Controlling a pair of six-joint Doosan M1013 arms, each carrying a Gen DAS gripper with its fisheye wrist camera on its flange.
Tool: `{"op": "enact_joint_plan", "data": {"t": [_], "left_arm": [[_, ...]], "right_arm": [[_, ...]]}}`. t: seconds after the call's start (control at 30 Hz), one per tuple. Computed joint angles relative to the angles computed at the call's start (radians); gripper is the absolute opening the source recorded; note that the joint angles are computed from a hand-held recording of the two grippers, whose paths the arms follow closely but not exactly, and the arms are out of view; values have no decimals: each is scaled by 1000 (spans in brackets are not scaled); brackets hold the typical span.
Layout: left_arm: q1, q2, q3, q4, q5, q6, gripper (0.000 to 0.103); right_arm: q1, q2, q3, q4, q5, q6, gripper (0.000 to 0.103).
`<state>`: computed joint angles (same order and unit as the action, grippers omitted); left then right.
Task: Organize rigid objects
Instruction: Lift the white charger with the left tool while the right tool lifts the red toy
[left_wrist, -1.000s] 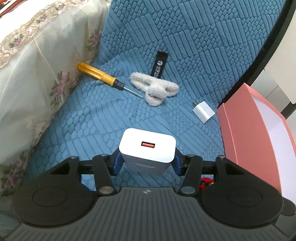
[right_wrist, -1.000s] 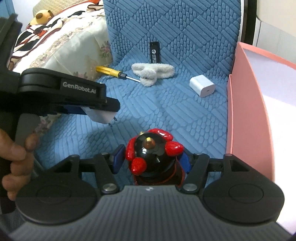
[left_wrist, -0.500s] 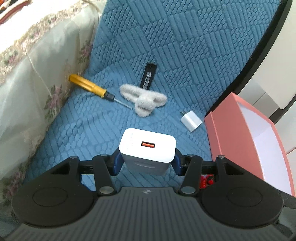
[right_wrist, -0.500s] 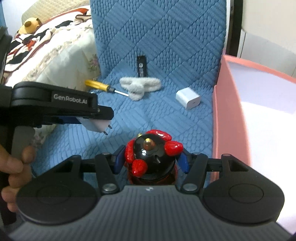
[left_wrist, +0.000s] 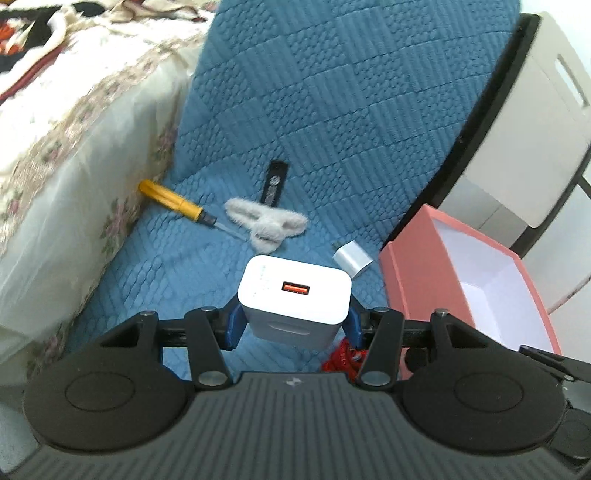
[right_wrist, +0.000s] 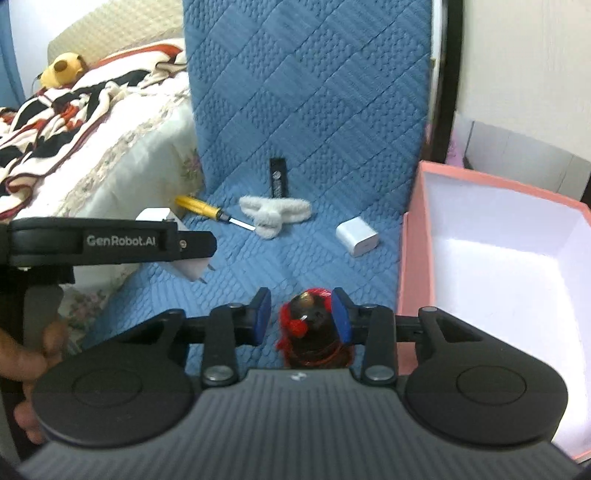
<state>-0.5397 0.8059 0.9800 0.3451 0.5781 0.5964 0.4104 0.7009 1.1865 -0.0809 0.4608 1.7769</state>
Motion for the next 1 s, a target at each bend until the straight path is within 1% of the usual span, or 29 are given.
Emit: {"op": "enact_joint_plan", "data": {"t": [0.17, 0.27, 0.3, 0.33, 0.37, 0.43, 0.6, 0.63, 0.67, 0.7, 0.77, 0.87, 0.93, 1.0], "left_arm": [[12, 4, 7, -32, 9, -8, 58], [16, 15, -6, -45, 33, 6, 58], [17, 17, -10, -52, 39, 11, 58], [19, 17, -9, -58, 38, 14, 58], [20, 18, -9, -64, 35, 18, 58], [21, 17, -7, -72, 25, 26, 58], [20, 25, -19, -83, 24, 49, 58], [20, 26, -22, -86, 27, 56, 58], [19, 28, -24, -89, 29, 62, 58], [19, 30, -27, -92, 30, 65, 58], [19, 32, -30, -98, 32, 66, 58], [20, 34, -35, -104, 32, 68, 58], [20, 35, -36, -105, 33, 67, 58], [21, 36, -37, -109, 33, 63, 58]], "right_arm": [[8, 2, 7, -27, -6, 54, 39], [10, 7, 9, -42, -2, 83, 40], [9, 9, 7, -36, -2, 85, 42], [9, 12, 7, -35, -4, 89, 46], [10, 16, 4, -51, 1, 107, 52], [14, 25, -5, -104, 13, 150, 60], [19, 47, -27, -186, 12, 131, 61], [18, 53, -34, -191, 19, 117, 64], [19, 60, -46, -190, 34, 94, 70], [19, 67, -56, -184, 46, 64, 72], [20, 82, -80, -163, 77, -23, 73], [28, 100, -104, -221, 111, -54, 72], [29, 119, -137, -224, 168, -70, 72], [27, 133, -158, -234, 196, -61, 73]]}}
